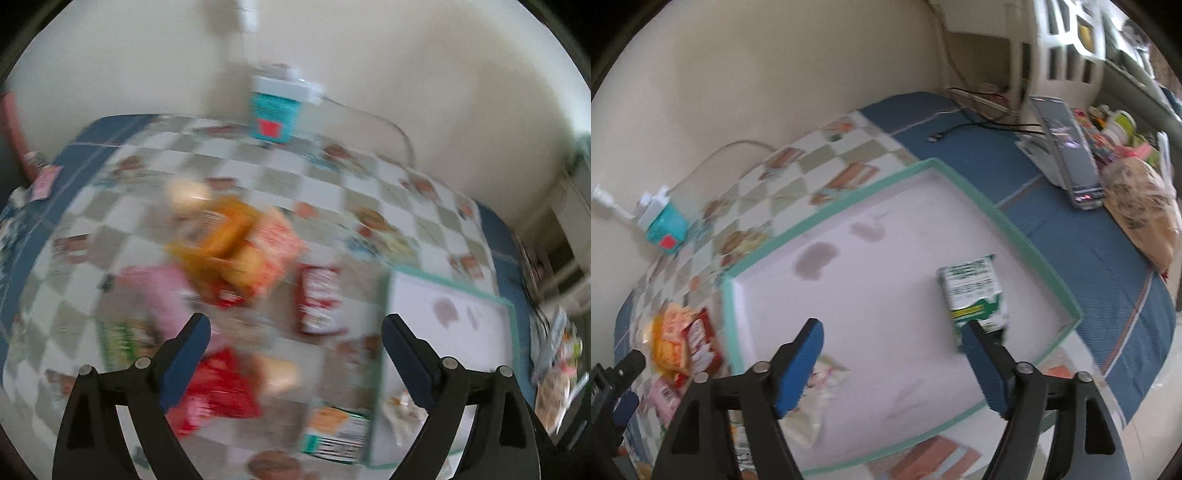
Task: Organize snacks
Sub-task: 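Carry both packs over the teal tray and open both tools to drop them, then move both tools back over the snack pile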
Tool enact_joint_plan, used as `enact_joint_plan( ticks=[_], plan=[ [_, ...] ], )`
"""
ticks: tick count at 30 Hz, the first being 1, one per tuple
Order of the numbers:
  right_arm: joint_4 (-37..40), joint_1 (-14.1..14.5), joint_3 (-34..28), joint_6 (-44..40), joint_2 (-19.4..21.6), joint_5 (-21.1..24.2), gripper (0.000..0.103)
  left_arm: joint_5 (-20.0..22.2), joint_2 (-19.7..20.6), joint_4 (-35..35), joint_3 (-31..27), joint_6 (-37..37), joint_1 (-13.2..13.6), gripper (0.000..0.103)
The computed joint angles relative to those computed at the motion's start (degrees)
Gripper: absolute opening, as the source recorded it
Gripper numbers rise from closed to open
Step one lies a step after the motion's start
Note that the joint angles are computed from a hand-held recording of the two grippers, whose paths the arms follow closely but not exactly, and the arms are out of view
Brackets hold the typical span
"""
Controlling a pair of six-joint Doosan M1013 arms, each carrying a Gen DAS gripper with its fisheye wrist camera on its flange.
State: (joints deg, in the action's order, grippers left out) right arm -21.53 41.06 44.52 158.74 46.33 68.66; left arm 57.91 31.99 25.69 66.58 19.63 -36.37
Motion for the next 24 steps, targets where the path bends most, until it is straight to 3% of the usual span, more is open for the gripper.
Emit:
enact_joint_plan(
  ticks=[6, 17, 24],
  plan=[
    [1.14, 1.24, -3.28, -3.74, 1.56, -1.93, 0.102, 1.09, -4.46, 7.58, 6.54, -10.35, 0.44, 0.1],
    [8.58, 3.76, -10.37, -14.19, 4.98, -4.27, 0.102, -1.11, -9.83, 8.88, 15.2, -19.29, 1.69, 0.1],
    [14.19, 5.18, -16.91, -21.15, 8.78, -0.56, 0.102, -2.98, -10.64, 5.04, 17.77, -18.78, 2.22, 0.1]
  ],
)
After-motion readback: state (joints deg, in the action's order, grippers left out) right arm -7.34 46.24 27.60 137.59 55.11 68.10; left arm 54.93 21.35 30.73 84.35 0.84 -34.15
